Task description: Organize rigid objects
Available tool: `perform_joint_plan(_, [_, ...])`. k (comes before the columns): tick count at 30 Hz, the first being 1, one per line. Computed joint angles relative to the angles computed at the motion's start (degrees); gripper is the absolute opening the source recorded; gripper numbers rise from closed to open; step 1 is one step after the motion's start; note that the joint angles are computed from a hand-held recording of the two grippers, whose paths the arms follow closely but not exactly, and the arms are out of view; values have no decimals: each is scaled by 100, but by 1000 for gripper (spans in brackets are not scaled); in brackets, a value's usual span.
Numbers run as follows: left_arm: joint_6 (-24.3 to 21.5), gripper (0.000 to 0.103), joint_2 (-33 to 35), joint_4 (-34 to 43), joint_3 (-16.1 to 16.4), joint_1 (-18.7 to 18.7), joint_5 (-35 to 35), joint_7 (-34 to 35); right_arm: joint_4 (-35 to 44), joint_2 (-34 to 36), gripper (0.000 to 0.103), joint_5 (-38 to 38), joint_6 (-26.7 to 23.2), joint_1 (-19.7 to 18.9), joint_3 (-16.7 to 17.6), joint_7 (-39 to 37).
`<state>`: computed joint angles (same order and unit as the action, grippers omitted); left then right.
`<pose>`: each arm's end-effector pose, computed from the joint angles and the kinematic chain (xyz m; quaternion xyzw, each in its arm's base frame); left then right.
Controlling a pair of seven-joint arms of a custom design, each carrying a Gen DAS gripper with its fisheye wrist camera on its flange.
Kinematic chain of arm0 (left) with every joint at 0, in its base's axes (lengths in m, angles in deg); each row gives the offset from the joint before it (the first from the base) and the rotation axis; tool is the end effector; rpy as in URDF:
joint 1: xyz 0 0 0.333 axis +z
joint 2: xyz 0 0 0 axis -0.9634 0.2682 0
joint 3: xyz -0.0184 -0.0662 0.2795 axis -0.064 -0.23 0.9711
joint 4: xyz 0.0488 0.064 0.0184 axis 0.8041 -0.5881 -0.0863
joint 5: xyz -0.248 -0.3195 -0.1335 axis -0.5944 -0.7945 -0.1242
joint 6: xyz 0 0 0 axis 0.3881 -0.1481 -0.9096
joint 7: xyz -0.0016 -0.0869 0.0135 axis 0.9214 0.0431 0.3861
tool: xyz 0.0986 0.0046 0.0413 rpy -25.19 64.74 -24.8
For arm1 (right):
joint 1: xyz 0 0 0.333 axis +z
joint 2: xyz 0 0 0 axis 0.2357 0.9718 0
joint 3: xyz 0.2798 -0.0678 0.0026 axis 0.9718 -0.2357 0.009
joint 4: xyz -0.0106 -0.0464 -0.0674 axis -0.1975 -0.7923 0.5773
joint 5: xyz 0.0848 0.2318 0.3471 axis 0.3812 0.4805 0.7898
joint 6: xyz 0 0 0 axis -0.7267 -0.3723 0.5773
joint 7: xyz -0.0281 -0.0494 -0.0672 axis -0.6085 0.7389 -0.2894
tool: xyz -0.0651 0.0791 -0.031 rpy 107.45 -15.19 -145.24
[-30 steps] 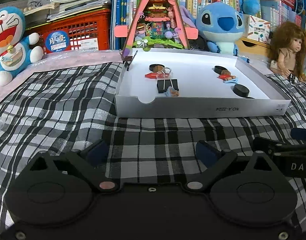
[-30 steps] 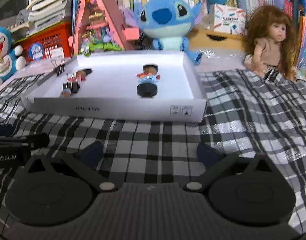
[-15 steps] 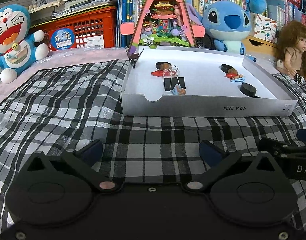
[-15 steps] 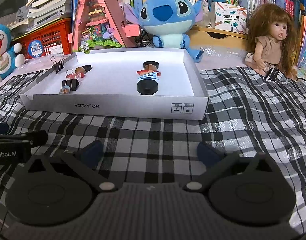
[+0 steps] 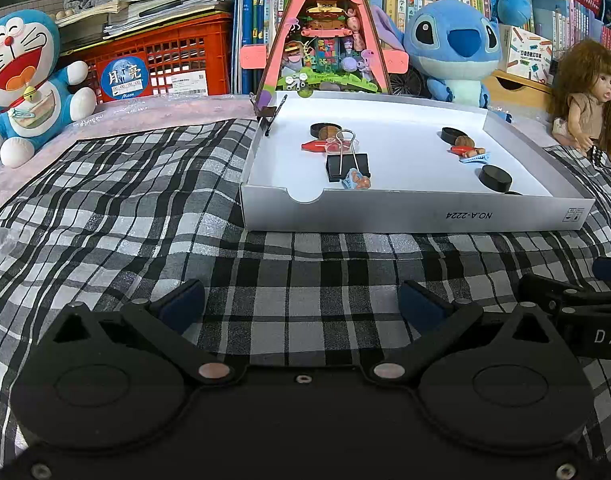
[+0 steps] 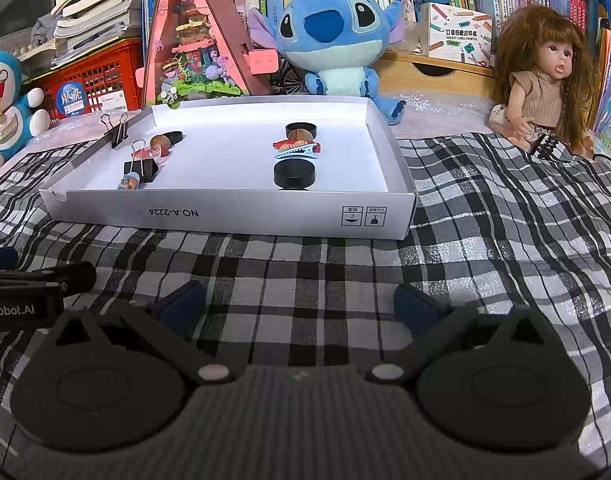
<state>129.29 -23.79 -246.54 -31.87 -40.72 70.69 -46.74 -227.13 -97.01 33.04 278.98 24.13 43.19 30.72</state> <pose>0.4177 -0.1196 0.3474 -0.7180 0.5522 -0.2577 0.3363 0.4608 0.1664 0.3323 -0.7256 0.5435 -0.2329 0.3520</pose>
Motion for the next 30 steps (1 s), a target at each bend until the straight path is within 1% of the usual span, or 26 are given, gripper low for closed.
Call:
perform_joint_plan(12, [-33, 103, 0, 29, -28, 25, 31, -19, 6, 4, 103, -109, 6, 60, -89, 98])
perform_joint_plan(30, [-26, 103, -1, 15, 0, 8, 65, -36, -3, -8, 103, -165, 5, 37, -81, 151])
